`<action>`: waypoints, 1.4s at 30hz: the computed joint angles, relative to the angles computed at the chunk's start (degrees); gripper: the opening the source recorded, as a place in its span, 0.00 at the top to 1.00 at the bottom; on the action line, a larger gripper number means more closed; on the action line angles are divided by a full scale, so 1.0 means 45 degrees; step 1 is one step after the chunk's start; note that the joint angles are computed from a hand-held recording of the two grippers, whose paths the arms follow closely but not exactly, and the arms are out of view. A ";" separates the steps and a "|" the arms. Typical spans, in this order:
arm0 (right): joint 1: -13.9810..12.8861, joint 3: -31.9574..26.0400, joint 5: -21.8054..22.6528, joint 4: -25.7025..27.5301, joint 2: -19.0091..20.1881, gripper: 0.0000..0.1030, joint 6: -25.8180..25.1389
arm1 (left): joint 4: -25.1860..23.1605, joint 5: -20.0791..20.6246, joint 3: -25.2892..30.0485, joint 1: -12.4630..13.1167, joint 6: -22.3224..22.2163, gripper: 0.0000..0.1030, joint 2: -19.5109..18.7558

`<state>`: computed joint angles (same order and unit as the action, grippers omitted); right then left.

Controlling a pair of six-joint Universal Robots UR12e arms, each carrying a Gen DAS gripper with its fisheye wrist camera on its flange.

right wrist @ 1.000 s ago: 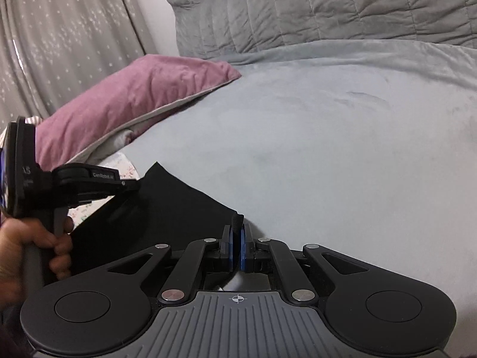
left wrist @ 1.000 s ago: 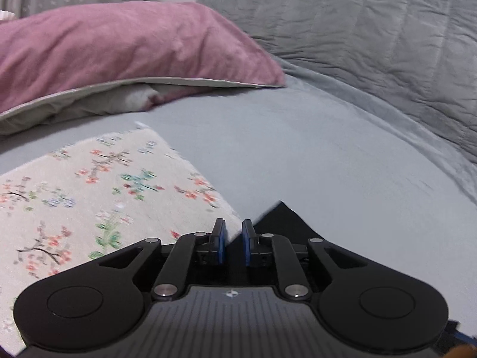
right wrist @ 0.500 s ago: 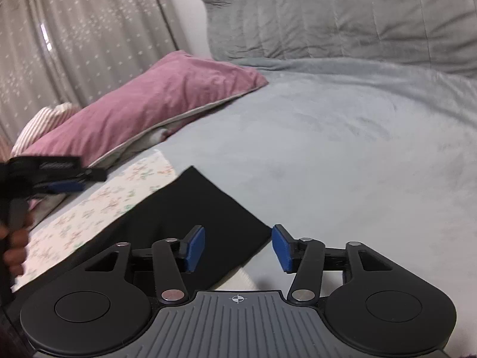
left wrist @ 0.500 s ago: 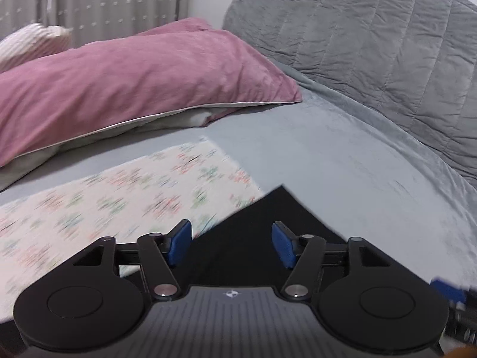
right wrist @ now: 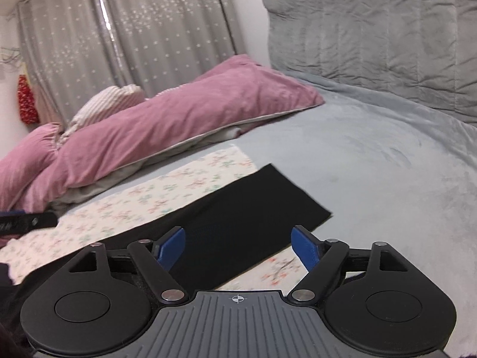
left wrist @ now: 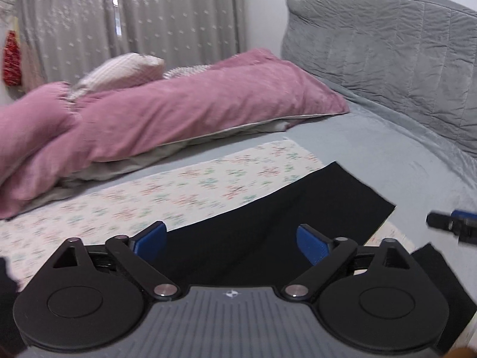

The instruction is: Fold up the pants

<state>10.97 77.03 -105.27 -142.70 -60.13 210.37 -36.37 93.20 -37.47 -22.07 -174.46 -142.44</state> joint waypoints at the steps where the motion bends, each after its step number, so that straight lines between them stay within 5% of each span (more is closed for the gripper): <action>1: 0.0080 -0.0002 -0.0008 0.0042 -0.0061 0.21 0.0019 | 0.0328 0.0219 -0.0671 0.0004 -0.0024 0.00 0.0378; 7: 0.0611 -0.0132 -0.0065 0.0224 -0.0260 0.15 -0.0384 | 0.1248 0.0656 -0.3713 0.0192 -0.1075 0.00 0.2145; 18: 0.1463 -0.0642 0.0136 0.0175 -0.0075 0.06 -0.1841 | 0.2349 0.2159 -0.6568 0.0390 -0.2445 0.00 0.3679; 25: 0.2003 -0.1483 0.0600 0.0381 0.0695 0.03 -0.3164 | 0.2503 0.2485 -0.7168 0.0787 -0.3118 0.00 0.3844; 39: 0.2836 -0.5403 0.2359 0.1718 0.3894 0.03 -0.6632 | 0.2639 0.2891 -0.7631 0.1871 -0.4640 0.00 0.3451; 42: 0.2929 -0.6317 0.2976 0.1979 0.4629 0.03 -0.7300 | 0.1898 0.2641 -0.7441 0.2107 -0.4997 0.00 0.3314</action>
<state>24.15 48.60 -91.88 -133.80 -39.30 177.52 -27.83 105.09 -70.95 -12.59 -196.95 -127.52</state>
